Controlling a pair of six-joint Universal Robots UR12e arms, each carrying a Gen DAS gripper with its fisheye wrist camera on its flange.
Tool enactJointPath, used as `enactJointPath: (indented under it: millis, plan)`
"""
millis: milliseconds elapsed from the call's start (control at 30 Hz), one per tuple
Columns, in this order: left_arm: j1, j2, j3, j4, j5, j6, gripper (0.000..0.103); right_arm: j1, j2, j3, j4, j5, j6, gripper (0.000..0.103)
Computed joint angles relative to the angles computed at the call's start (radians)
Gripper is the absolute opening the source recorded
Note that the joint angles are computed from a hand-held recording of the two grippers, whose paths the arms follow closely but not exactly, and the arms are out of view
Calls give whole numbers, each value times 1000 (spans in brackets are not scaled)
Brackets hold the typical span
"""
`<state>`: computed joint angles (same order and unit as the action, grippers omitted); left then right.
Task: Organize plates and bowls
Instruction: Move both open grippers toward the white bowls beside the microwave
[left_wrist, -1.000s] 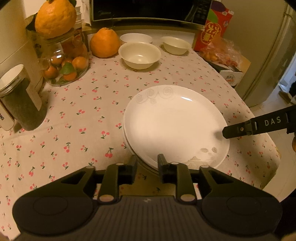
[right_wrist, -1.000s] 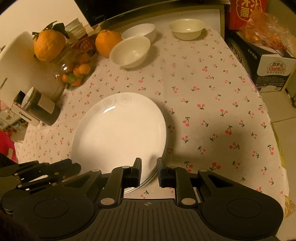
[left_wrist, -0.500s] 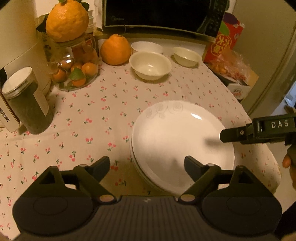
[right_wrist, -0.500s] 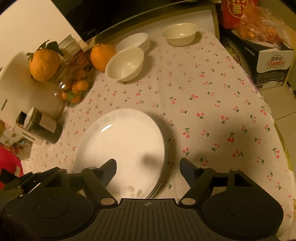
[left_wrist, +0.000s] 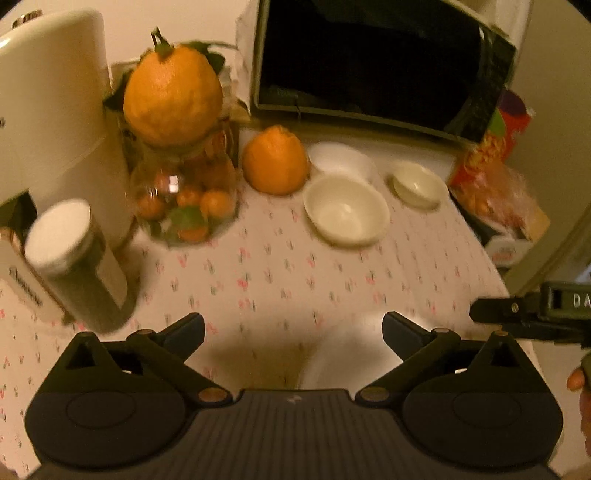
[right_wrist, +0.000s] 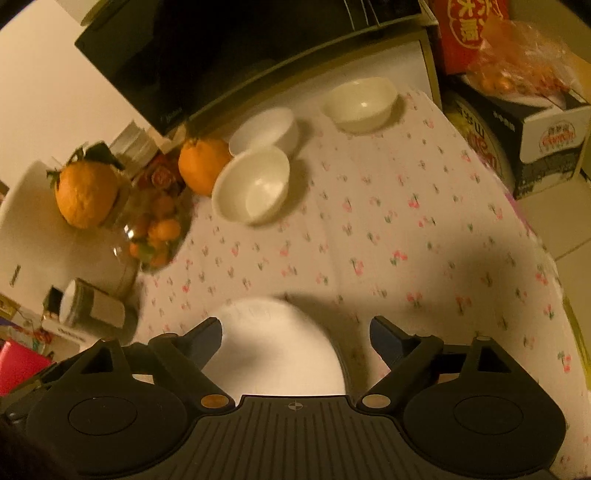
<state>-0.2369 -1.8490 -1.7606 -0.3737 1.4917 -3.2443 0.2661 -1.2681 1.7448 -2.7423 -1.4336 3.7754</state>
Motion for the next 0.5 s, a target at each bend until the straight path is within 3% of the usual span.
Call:
enactJointPath:
  millis: [500]
  plan:
    - [-13, -171, 235, 30, 22, -90, 101, -61, 141, -199, -47, 72, 63, 90]
